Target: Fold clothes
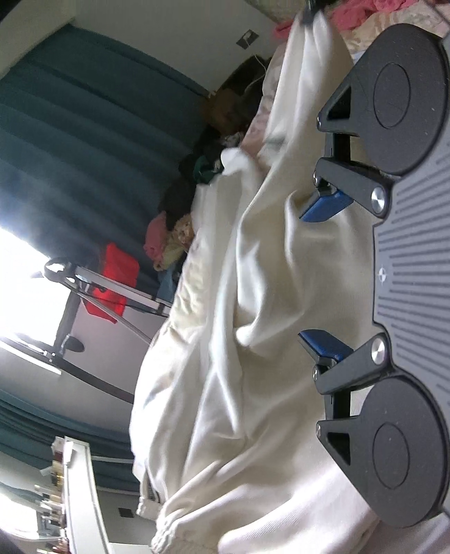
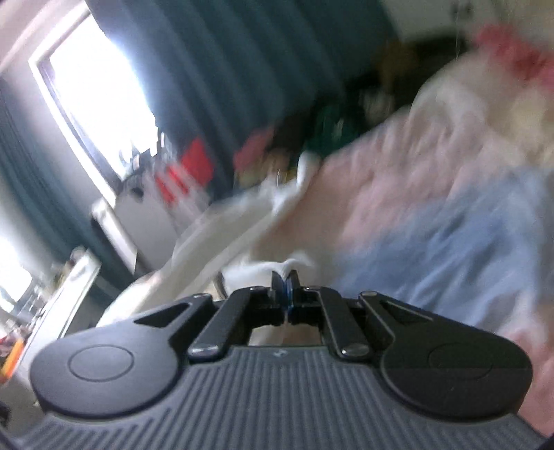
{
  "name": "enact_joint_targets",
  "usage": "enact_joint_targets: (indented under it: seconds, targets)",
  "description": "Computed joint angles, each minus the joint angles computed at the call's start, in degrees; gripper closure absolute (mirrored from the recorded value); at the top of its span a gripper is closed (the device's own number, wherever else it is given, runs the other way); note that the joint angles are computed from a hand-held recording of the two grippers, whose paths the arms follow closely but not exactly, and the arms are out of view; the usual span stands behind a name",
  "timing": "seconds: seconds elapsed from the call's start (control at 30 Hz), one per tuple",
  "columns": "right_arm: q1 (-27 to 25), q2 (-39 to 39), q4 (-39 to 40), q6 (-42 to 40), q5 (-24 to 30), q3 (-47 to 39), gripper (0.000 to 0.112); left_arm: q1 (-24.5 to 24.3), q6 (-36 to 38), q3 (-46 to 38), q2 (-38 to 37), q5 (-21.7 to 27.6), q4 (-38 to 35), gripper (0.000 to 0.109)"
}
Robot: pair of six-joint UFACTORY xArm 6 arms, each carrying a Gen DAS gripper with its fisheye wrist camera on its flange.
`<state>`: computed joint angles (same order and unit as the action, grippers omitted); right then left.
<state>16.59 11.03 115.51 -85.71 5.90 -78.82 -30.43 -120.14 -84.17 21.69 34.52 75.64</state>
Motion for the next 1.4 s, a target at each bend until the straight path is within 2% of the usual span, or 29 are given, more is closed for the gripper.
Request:
enact_joint_targets:
  seconds: [0.07, 0.1, 0.13, 0.2, 0.27, 0.33, 0.37, 0.4, 0.43, 0.47, 0.57, 0.77, 0.8, 0.97, 1.13, 1.17, 1.2, 1.23, 1.27, 1.3, 1.33, 1.37, 1.4]
  targets:
    - [-3.1, -5.8, 5.3, -5.3, 4.8, 5.4, 0.107, -0.7, 0.9, 0.0, -0.5, 0.9, -0.4, 0.039]
    - [-4.1, -7.0, 4.4, -4.4, 7.3, 7.5, 0.107, -1.0, 1.6, -0.1, -0.5, 1.0, -1.1, 0.039]
    - [-5.1, -7.9, 1.1, -1.0, 9.8, 9.5, 0.107, -1.3, 2.4, -0.4, -0.4, 1.2, -1.7, 0.039]
    - [-6.3, -8.1, -9.0, 10.7, 12.6, 11.9, 0.104, -2.0, 4.3, -1.3, 0.1, 2.2, -2.9, 0.039]
    - [-8.6, -7.2, -19.6, 22.7, 18.5, 13.5, 0.102, -2.3, 6.1, -2.6, 1.1, 3.1, -4.4, 0.039]
    - [-11.8, -5.8, -23.7, 32.3, 25.7, 13.7, 0.094, -2.5, 7.5, -3.7, 2.1, 3.6, -5.7, 0.039]
    - [-13.5, -5.3, -23.2, 35.0, 28.9, 13.6, 0.079, -2.6, 8.0, -4.1, 2.6, 3.7, -6.3, 0.039]
    - [-15.1, -4.7, -22.5, 37.3, 31.9, 13.5, 0.058, -2.6, 8.6, -4.6, 3.2, 3.8, -7.0, 0.039]
    - [-16.4, -4.7, -20.3, 38.4, 34.0, 13.9, 0.047, -2.7, 9.0, -5.1, 3.7, 3.9, -7.7, 0.039]
    - [-17.3, -4.4, -18.5, 39.5, 35.0, 14.2, 0.028, -2.7, 9.0, -5.0, 4.0, 3.8, -7.9, 0.039]
    - [-19.3, -3.3, -13.8, 43.0, 37.1, 14.8, 0.026, -2.6, 8.8, -5.2, 4.7, 3.6, -8.7, 0.039]
    - [-20.3, 4.1, -11.8, 58.9, 41.7, 12.5, 0.026, -2.1, 5.4, -5.3, 5.4, 3.1, -8.2, 0.037]
    - [-19.8, 5.3, -11.2, 60.5, 41.2, 11.5, 0.026, -2.1, 5.1, -5.5, 5.6, 3.2, -8.3, 0.037]
    - [-16.8, 11.0, -9.4, 65.8, 34.9, 4.7, 0.026, -1.9, 4.6, -6.4, 6.7, 3.7, -10.1, 0.037]
    - [-14.5, 17.0, -18.8, 72.5, 27.2, -4.0, 0.026, -1.8, 3.3, -6.5, 7.2, 3.8, -10.4, 0.037]
    - [-14.0, 18.1, -21.4, 73.7, 25.3, -5.7, 0.032, -1.7, 3.0, -6.4, 7.2, 3.8, -10.4, 0.037]
    - [-13.5, 19.1, -25.4, 75.6, 23.4, -7.4, 0.05, -1.7, 2.7, -6.4, 7.2, 3.8, -10.4, 0.037]
    - [-13.1, 20.1, -30.1, 77.8, 21.6, -8.9, 0.06, -1.8, 2.4, -6.1, 7.0, 4.0, -10.3, 0.037]
    - [-12.7, 21.1, -34.8, 80.0, 20.0, -10.4, 0.08, -1.9, 2.0, -6.0, 6.9, 4.3, -10.3, 0.037]
    - [-12.8, 21.9, -37.0, 81.6, 19.4, -11.5, 0.091, -1.9, 1.5, -5.8, 6.7, 4.5, -10.0, 0.037]
    - [-12.9, 22.5, -37.3, 81.9, 19.2, -12.3, 0.095, -1.9, 0.8, -5.4, 6.5, 4.5, -9.7, 0.037]
    - [-13.6, 22.2, -35.2, 79.8, 19.1, -11.8, 0.101, -1.9, 0.1, -5.1, 6.2, 4.5, -9.4, 0.037]
    - [-13.7, 21.8, -32.0, 75.4, 18.0, -12.0, 0.102, -1.8, -0.7, -4.8, 6.0, 4.3, -8.8, 0.037]
